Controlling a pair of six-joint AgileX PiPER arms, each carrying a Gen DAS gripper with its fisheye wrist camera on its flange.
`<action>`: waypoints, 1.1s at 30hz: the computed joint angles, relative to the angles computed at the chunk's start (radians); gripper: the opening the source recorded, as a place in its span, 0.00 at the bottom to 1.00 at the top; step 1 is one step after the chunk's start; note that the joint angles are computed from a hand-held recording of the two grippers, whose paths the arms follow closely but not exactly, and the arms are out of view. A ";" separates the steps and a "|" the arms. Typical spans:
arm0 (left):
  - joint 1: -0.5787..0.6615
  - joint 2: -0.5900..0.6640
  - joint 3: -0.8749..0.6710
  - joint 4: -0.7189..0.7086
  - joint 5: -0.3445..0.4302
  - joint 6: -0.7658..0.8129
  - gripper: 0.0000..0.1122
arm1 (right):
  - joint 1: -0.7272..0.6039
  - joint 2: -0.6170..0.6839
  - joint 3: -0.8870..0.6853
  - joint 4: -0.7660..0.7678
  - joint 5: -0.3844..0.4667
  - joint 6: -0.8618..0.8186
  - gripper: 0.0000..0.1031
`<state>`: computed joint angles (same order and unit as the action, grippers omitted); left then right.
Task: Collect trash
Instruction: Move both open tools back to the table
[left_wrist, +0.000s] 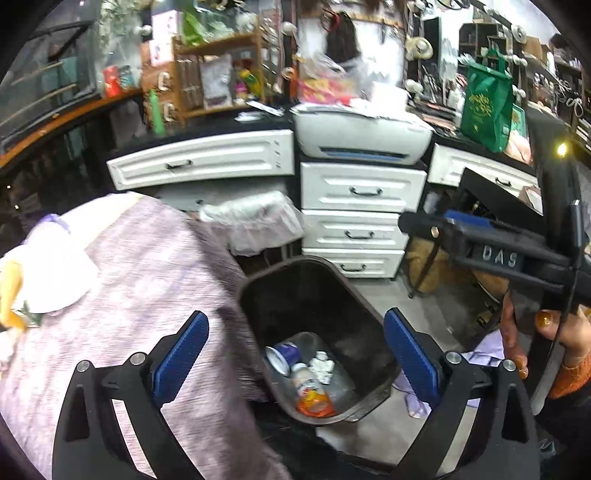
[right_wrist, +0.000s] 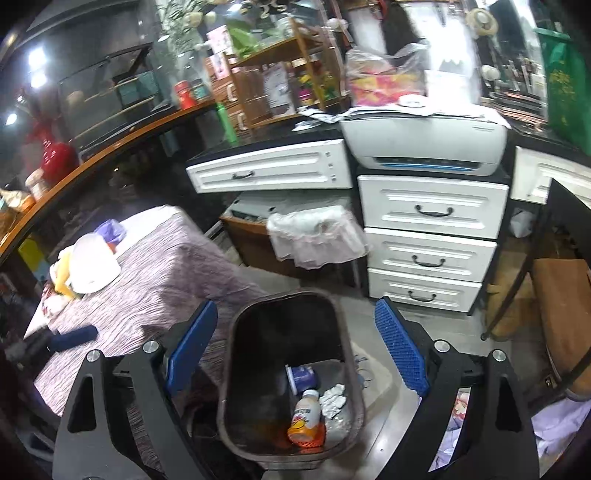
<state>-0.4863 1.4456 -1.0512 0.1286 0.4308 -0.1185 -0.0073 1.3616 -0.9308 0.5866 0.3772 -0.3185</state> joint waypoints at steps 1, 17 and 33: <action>0.019 -0.019 0.009 -0.010 0.003 0.014 0.85 | 0.019 0.009 -0.015 -0.008 0.015 0.012 0.84; 0.570 -0.162 0.072 -0.409 0.099 0.495 0.87 | 0.384 0.211 -0.303 -0.230 0.068 0.218 0.84; 1.088 0.154 -0.242 -0.482 0.218 0.593 0.87 | 0.566 0.500 -0.728 -0.363 0.220 0.340 0.84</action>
